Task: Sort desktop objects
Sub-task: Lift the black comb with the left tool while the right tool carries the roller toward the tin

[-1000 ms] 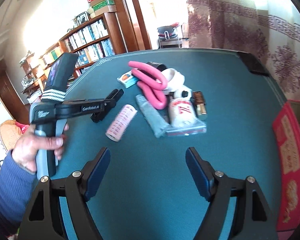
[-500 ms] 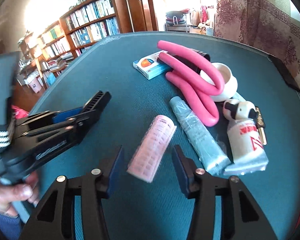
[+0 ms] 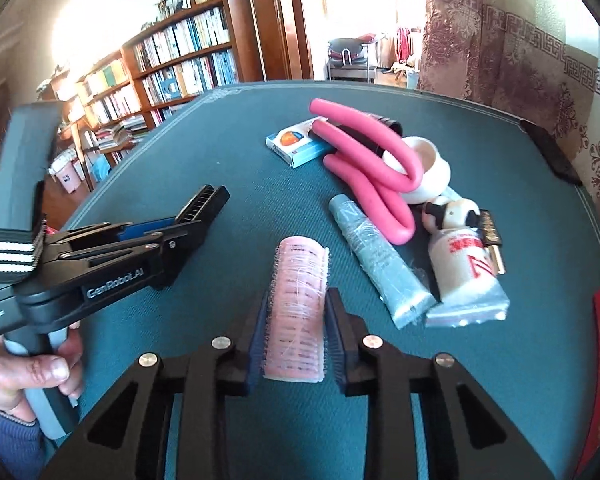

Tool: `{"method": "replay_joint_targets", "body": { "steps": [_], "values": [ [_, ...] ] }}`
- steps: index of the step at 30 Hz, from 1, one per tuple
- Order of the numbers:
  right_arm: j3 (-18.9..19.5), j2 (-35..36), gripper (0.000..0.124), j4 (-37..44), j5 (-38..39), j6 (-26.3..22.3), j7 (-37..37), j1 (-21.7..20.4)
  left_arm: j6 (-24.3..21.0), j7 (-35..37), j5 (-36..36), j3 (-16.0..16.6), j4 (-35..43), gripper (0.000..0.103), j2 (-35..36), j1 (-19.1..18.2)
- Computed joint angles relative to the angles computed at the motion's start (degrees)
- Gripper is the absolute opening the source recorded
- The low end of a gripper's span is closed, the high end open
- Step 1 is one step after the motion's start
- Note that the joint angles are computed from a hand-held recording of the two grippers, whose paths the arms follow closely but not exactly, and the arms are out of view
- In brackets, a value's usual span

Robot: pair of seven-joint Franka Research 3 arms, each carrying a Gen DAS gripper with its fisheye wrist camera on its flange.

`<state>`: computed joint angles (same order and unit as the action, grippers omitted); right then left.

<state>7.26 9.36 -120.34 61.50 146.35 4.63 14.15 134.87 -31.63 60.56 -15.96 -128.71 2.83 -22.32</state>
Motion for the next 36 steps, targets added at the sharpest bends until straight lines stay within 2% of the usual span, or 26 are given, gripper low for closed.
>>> {"method": "replay_joint_targets", "body": {
  "steps": [12, 20, 24, 25, 26, 27, 28, 31, 36],
  "values": [
    [-4.7, -2.9, 0.031, 1.1, 6.6, -4.8, -1.4, -6.0, -2.2, 3.6, 1.4, -0.8, 7.5, 0.028, 3.1, -2.9],
    [-6.7, 1.9, 0.031, 9.1, 7.8, -0.6, 2.4, -11.2, -3.8, 9.9, 2.2, 0.2, 16.7, 0.028, 8.4, -6.0],
    [-6.5, 2.4, 0.031, 10.3, 9.2, -1.9, 3.6, -14.4, -6.0, 12.3, 0.2, 1.0, 19.9, 0.030, 10.8, -7.3],
    [-6.4, 2.0, 0.031, 9.9, 10.0, -2.7, 2.9, -15.0, -6.4, 13.0, -0.8, 1.2, 20.4, 0.033, 11.4, -7.4],
    [-6.3, 1.8, 0.031, 9.5, 10.3, -3.3, 2.4, -15.3, -7.1, 13.4, -1.9, 1.4, 20.8, 0.054, 12.0, -7.7],
    [-6.3, 1.2, 0.031, 8.7, 10.6, -3.9, 1.7, -15.5, -8.3, 13.2, -2.6, 1.6, 21.2, 0.080, 12.5, -8.1],
    [-6.2, 0.7, 0.031, 7.9, 10.8, -4.4, 0.9, -15.4, -9.3, 12.7, -2.6, 1.8, 21.1, 0.085, 12.6, -8.6],
    [-6.3, 0.3, 0.031, 6.8, 11.1, -6.1, -0.3, -15.2, -12.4, 13.8, -4.6, 2.0, 21.6, 0.086, 13.6, -9.2],
    [-6.7, -0.2, 0.031, 5.8, 11.3, -7.9, -0.2, -15.0, -11.8, 11.8, -5.1, 2.7, 18.9, 0.086, 12.6, -8.5]
  ]
}}
